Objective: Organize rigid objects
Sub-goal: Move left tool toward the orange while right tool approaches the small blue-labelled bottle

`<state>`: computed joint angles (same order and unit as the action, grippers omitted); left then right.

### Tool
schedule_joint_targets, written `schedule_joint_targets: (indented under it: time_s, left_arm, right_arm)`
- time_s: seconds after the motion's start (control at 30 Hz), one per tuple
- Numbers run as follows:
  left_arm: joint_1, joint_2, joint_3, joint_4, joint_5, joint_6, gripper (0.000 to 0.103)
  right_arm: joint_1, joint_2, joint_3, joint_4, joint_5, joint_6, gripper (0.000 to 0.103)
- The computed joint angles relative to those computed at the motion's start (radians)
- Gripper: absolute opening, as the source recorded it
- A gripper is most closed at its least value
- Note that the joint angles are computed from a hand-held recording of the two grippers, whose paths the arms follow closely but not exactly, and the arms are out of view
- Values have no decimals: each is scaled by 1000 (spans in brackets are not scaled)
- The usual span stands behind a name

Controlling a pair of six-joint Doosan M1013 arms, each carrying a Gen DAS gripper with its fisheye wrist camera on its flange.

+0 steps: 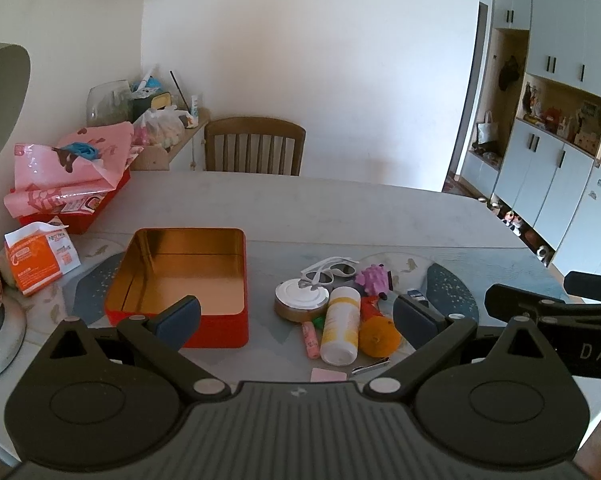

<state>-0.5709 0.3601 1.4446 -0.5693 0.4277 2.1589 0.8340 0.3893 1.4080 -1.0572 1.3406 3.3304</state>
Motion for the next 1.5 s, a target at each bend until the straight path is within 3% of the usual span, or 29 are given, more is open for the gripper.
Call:
schedule_joint_targets:
  time_s: [0.27,0.53,0.63,0.87,1.07,1.27,1.4,1.5]
  left_arm:
    - [-12,14,-18,52,9,-65,103]
    - [-33,45,-55,138,4,-174,103]
    - [-43,62,-76,170,-1,-220,103]
    - [-74,107,-127,395,-27,-434,103]
    - [-82,138,-145,331,5,-344,103]
    - [-113,173,-163,349,66,-296,103]
    - [-122,194,-171,227,95,-148,102]
    - [-132,210,-184,222,124,-130,97]
  right_arm:
    - [-13,-15,21,14,-29,0,103]
    - [-66,-56,106,-20,-170,34,99]
    - [-89,-65,121,-30,-186,3,96]
    - [-166,-116,219,-72,-351,34,93]
    - [-234,-139,274,39,-464,-102,88]
    - [-301,-129,301,155,-568,-276,83]
    - [-336,-118,310,264,-611,-402,77]
    - [-358,-106,310,320,-635,-480,71]
